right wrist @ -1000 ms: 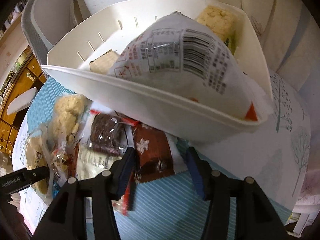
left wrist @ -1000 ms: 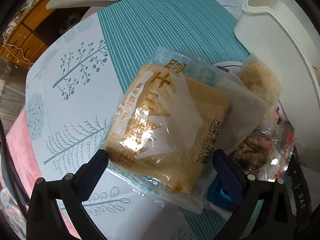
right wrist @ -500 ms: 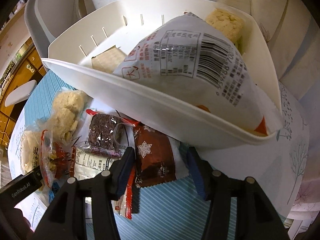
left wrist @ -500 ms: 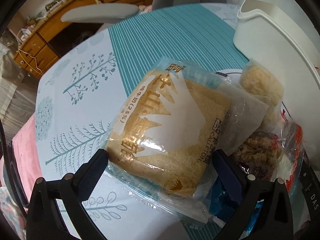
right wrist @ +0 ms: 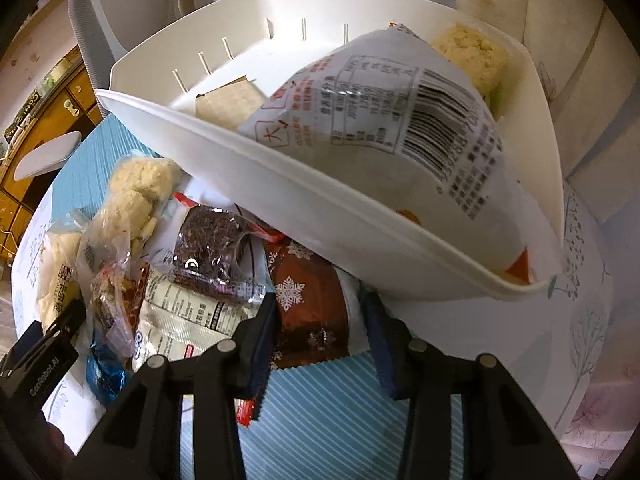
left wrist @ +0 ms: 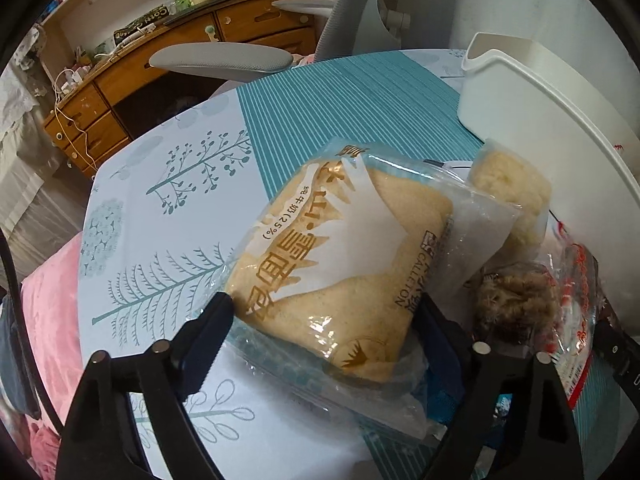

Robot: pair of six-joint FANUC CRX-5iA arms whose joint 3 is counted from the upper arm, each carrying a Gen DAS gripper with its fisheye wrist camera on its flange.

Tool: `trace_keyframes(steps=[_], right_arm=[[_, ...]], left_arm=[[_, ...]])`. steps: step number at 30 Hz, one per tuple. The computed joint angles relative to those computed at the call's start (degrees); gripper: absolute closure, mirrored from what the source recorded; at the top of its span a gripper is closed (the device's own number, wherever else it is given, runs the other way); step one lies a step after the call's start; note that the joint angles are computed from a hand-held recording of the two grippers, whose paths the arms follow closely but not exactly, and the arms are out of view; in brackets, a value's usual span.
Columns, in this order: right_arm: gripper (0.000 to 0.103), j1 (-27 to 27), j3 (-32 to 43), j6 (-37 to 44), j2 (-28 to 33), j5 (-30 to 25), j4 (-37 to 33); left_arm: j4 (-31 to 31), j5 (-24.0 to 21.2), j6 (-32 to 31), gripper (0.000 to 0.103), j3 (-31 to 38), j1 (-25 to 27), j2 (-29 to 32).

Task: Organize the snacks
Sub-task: 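Close the right tool on the brown packet while the left tool lifts the bread packet, then carry the bread packet and brown packet over the white tray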

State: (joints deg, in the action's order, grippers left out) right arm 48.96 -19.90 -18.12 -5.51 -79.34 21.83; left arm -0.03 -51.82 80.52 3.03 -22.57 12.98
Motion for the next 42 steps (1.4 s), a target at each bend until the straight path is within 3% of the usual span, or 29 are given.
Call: trace_keyframes(steps=[5,8,9,17,29,34,42], right_arm=[[0.061,1.3,-1.3,-2.0,-2.8,1.2,-1.8],[0.062,2.5,-1.8,-3.0,-4.4,2.2,-3.3],[0.062,3.0,-2.0,-3.5,-5.0,2.2,-3.7],[0.062,7.8,-2.6,-4.6,-8.9,2.5,-5.7],[0.062,12.5,0.5,-3.4,-10.8,-0.9,-2.9],[0.062,13.3,2.3,-0.6,-11.0,-1.8,-1.5],[0.062,15.2,3.8,6.7,-12.8,-1.1,0.0]], left_arm=[[0.1,-0.9,-1.2,0.037,-0.2,-0.2,-1.0],[3.6,-2.2,-3.2,0.061,-2.1,0.9,-2.1],[4.5,-2.6,-3.4,0.064,-2.9,1.3,-2.8],[7.7,-4.8,-4.3,0.069,-7.7,4.0,-7.4],[15.4,-11.6,-2.7,0.072,-10.0,9.0,-11.5],[19.0,-16.5,-0.4,0.073,-11.2,11.0,-13.9],[20.2,-17.2,3.1,0.073,-13.0,11.0,-20.9]])
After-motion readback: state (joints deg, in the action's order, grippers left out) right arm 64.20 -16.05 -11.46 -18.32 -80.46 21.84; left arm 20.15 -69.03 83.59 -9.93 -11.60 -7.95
